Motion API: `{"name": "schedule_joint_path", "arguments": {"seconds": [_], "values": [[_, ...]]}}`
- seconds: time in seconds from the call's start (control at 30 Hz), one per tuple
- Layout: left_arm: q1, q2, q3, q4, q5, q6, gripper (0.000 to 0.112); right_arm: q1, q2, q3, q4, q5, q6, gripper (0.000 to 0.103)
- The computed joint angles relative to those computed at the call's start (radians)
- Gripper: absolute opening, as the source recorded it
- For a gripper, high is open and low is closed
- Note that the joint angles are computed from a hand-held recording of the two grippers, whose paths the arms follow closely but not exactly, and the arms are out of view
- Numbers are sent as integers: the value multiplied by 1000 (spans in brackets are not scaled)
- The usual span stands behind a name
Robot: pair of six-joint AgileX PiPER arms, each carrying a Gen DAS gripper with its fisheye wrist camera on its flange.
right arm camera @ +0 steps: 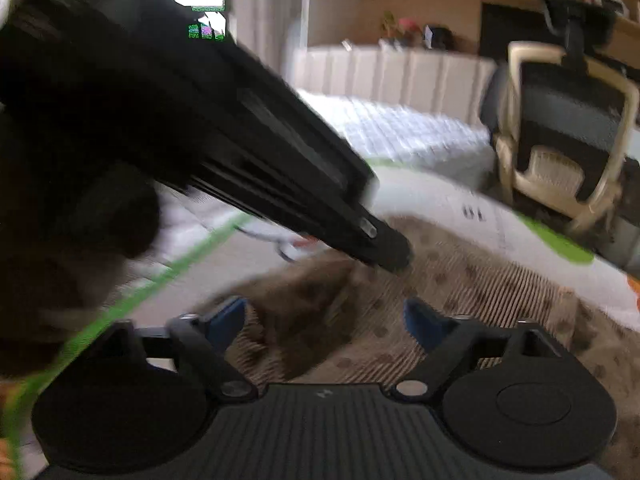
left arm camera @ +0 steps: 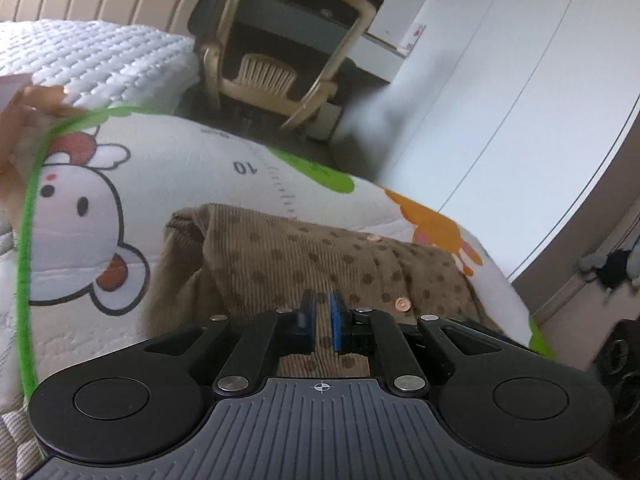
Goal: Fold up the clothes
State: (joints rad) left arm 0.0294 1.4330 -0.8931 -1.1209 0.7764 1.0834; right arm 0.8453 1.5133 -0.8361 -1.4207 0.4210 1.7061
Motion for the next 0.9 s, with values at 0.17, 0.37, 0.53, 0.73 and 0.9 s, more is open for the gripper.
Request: {"name": "schedule_joint_path", "arguments": {"seconds": [0.17,0.37,0.53,0.73,0.9], "values": [[62,36,-16,75,-51,-33,57,-69,33,-10,67,-74,-13,74],[68,153,-46,180,-143,-109,73,-70,33,-5,37,-76,10,76],[43,125,29,55,-205,37,80,-54,-96,89,67,-22,0,79],[-73,37,208,-279,-410,451,50,61,-381,319,71,388,89,82],[-104,-22,253,-279,-410,417,14,-151,-473,427,174,310,-94,82]]}}
